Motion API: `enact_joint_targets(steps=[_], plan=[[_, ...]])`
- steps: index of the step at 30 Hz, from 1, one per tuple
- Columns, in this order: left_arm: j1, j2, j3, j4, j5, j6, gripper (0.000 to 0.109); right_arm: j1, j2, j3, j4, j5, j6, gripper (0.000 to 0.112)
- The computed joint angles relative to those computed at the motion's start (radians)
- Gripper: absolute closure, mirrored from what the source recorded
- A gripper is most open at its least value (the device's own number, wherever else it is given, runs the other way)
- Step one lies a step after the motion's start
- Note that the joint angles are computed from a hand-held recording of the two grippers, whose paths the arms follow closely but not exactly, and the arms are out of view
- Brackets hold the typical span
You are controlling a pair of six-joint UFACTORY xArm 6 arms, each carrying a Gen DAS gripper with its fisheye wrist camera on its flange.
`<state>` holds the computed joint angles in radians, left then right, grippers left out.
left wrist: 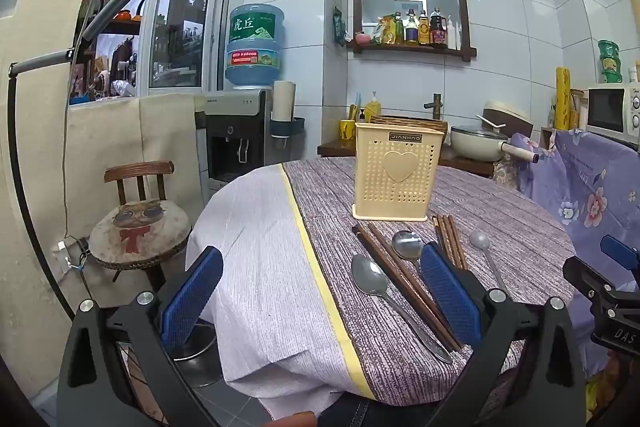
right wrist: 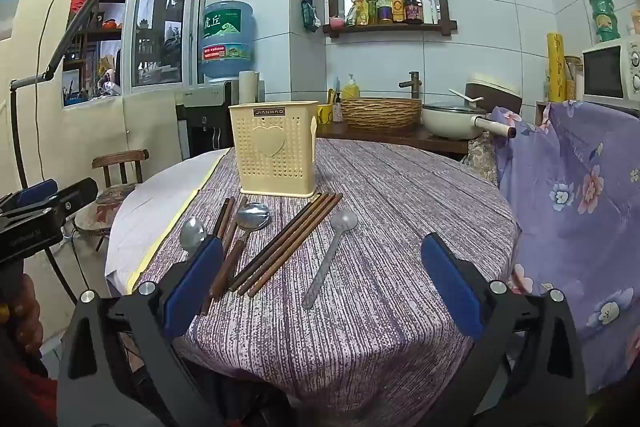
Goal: Organize utensils
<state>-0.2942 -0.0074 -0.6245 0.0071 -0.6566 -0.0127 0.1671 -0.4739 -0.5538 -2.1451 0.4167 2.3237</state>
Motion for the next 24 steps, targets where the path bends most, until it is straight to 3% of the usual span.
enact_joint_targets(steps=[12, 24], plan=[[0.026, 0.000, 0.003, 0.062, -0.005, -0.052, 0.011, 0.011, 0.004, 0.005, -0.006, 0.016, 0.023, 0.014], [0.014, -0.003, 0.010, 0.038, -0.009, -0.036, 0.011, 0.005, 0.011, -0.004, -0.001, 0.004, 0.022, 0.014]])
